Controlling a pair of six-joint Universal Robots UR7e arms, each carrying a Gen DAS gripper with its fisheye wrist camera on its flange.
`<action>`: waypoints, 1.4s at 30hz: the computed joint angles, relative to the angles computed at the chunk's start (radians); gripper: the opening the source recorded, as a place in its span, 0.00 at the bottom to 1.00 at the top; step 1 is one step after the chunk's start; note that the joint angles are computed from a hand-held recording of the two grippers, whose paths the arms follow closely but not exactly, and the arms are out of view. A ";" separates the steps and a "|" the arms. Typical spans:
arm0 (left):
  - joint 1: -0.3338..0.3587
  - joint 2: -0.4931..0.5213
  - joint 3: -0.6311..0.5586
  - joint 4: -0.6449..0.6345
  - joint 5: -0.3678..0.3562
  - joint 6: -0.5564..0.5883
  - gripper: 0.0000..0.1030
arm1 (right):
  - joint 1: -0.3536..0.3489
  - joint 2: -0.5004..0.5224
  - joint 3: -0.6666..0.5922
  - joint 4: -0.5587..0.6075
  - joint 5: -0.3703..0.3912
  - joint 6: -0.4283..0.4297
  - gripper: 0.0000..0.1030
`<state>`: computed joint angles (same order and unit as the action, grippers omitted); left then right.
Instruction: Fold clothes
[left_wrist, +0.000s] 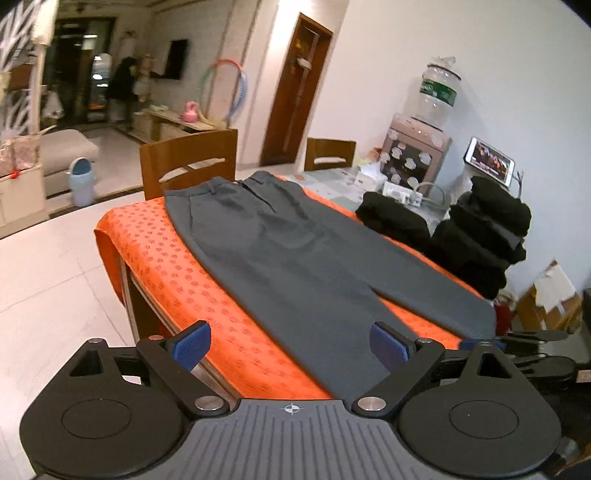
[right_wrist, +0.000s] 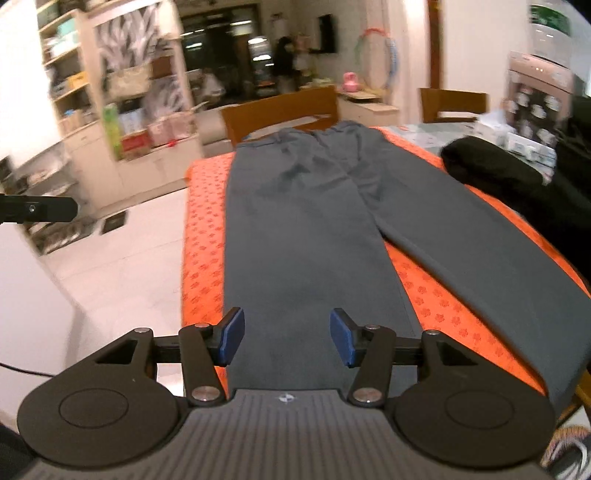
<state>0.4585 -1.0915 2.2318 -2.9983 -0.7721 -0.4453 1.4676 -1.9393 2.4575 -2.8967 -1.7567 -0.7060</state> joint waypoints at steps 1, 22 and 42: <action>0.035 -0.009 -0.010 -0.010 -0.028 0.061 0.91 | 0.014 0.013 0.008 -0.032 -0.024 0.028 0.56; 0.528 0.497 -1.077 0.366 -0.494 0.714 0.90 | -0.026 0.401 -0.275 -0.383 -0.307 0.196 0.56; 0.645 0.759 -1.628 0.794 -0.389 0.772 0.90 | 0.073 0.642 -0.290 -0.672 -0.554 0.407 0.56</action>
